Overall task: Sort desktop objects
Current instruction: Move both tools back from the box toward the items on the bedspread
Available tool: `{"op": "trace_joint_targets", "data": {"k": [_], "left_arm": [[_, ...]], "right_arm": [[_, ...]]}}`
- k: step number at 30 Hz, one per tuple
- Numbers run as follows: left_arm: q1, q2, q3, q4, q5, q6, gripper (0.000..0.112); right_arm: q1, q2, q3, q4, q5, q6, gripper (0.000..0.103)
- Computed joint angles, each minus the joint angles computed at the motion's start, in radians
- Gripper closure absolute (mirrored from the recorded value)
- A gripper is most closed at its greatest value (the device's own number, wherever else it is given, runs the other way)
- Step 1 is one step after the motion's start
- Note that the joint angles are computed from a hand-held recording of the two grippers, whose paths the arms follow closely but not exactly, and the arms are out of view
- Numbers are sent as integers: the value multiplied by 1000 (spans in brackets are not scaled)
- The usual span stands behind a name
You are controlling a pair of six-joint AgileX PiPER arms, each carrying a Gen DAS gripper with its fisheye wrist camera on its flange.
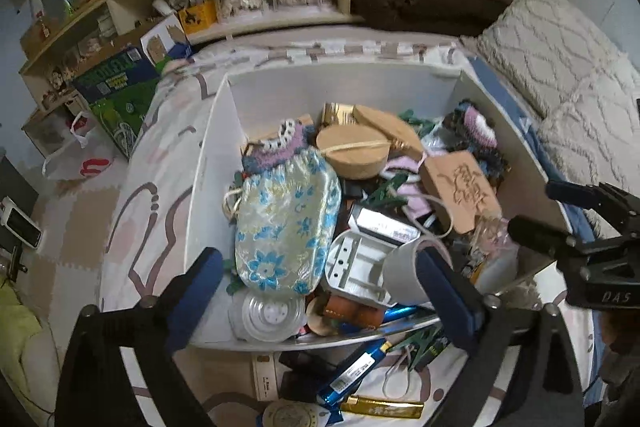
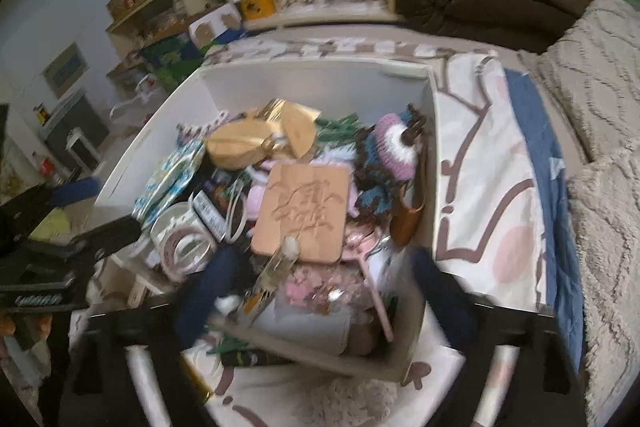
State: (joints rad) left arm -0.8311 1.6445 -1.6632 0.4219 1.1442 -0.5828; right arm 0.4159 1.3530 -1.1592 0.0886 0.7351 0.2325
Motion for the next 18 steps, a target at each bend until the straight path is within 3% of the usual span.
{"op": "trace_joint_targets", "data": {"k": [10, 13, 18], "left_arm": [[-17, -67, 51, 60, -41, -62, 9], [-25, -93, 84, 89, -59, -92, 9], [-31, -129, 137, 105, -87, -129, 9]], "right_arm": [[47, -45, 60, -129, -81, 132, 0], [69, -86, 115, -217, -148, 237, 0], [112, -142, 157, -340, -179, 382, 0]]}}
